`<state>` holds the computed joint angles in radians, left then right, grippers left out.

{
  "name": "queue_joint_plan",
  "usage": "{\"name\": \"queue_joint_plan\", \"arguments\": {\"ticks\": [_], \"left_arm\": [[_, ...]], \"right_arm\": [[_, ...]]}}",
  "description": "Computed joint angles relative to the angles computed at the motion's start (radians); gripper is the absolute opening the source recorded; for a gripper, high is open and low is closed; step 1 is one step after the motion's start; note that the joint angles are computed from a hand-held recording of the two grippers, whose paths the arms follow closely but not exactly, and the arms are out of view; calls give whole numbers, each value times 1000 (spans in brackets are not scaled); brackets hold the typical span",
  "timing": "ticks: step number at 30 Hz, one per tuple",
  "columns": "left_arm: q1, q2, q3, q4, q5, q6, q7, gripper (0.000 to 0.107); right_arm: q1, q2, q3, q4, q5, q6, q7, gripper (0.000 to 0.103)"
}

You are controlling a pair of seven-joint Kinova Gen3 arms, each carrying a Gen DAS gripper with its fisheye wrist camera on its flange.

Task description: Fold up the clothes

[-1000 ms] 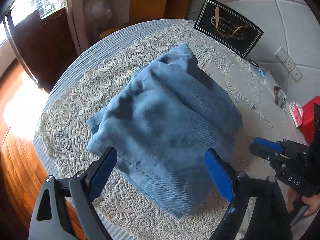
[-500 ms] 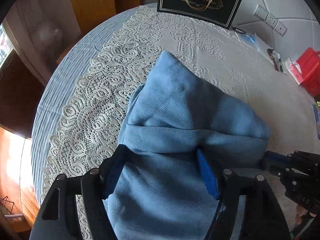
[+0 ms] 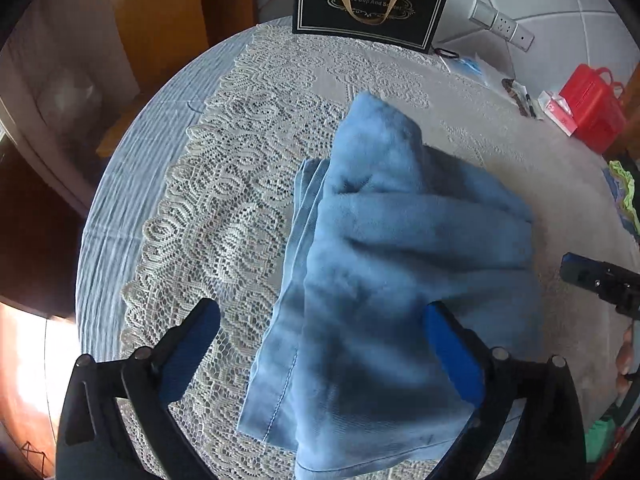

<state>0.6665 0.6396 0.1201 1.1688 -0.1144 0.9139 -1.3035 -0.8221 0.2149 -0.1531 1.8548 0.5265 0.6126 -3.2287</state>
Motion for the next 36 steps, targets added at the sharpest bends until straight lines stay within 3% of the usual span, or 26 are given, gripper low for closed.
{"name": "queue_joint_plan", "arguments": {"ticks": [4, 12, 13, 15, 17, 18, 20, 21, 26, 28, 31, 36], "left_arm": [[-29, 19, 27, 16, 31, -35, -58, 100], [-104, 76, 78, 4, 144, -44, -188, 100], [-108, 73, 79, 9, 155, -49, -200, 97], [-138, 78, 107, 5, 200, -37, -244, 75], [-140, 84, 106, -4, 222, -26, -267, 72], [-131, 85, 98, -8, 216, -25, -276, 72], [-125, 85, 91, -10, 216, -20, -289, 71], [-123, 85, 88, -11, 215, -17, -296, 69], [-109, 84, 75, -15, 217, -9, -288, 68], [-108, 87, 76, -34, 227, 20, -274, 58], [-93, 91, 65, -35, 211, 19, -266, 57], [-93, 64, 67, 26, 206, -54, -277, 60]], "right_arm": [[-19, 24, 3, 20, -6, -30, -71, 51], [-41, 95, 46, -25, -44, -68, -54, 53], [-44, 102, 54, -28, -46, -71, -53, 55], [-41, 120, 63, -39, -56, -75, -39, 57], [-56, 131, 84, -49, -44, -81, -36, 58], [-46, 138, 75, -61, -53, -77, -11, 56], [-34, 146, 64, -81, -79, -83, 47, 28], [-11, 148, 41, -86, -95, -100, 72, 21], [-23, 181, 64, -121, -164, -80, 161, 20], [-21, 183, 67, -125, -183, -78, 188, 20], [-74, 199, 103, -159, -157, -24, 163, 22], [-123, 216, 119, -187, -87, 35, 91, 24]]}}
